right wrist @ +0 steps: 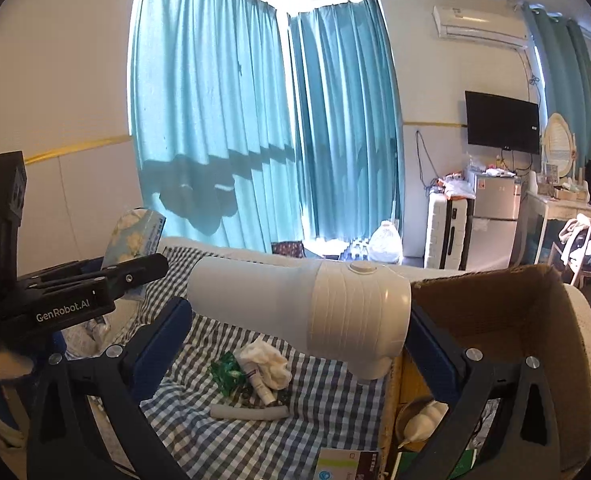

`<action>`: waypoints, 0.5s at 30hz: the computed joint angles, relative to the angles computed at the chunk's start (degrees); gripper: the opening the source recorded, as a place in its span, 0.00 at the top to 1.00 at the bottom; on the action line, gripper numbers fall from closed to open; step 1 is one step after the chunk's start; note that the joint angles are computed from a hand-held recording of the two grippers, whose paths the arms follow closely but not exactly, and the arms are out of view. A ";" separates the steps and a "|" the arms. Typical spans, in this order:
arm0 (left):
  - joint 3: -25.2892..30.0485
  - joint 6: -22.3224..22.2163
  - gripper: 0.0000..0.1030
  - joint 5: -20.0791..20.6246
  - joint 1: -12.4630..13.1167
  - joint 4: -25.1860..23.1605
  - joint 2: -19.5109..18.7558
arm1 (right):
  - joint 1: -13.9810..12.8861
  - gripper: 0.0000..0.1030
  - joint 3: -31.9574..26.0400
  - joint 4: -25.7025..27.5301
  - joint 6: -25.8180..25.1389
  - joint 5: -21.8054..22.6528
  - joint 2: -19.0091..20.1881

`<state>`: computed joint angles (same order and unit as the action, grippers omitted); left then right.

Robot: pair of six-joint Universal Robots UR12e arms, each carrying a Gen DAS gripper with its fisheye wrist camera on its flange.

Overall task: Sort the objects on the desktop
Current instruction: 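Lift and carry the tissue pack and hair dryer over the cardboard box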

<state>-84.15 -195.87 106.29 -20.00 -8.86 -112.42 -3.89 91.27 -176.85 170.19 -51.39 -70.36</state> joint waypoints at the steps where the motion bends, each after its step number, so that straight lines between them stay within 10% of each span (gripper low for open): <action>1: 0.10 -0.35 0.50 -0.11 -0.14 0.53 -0.02 | -0.30 0.01 0.09 -0.94 0.69 0.12 -0.10; 15: 5.34 3.11 0.50 0.41 -2.59 5.32 -3.22 | -3.09 0.01 1.20 -10.52 5.07 -6.95 -1.67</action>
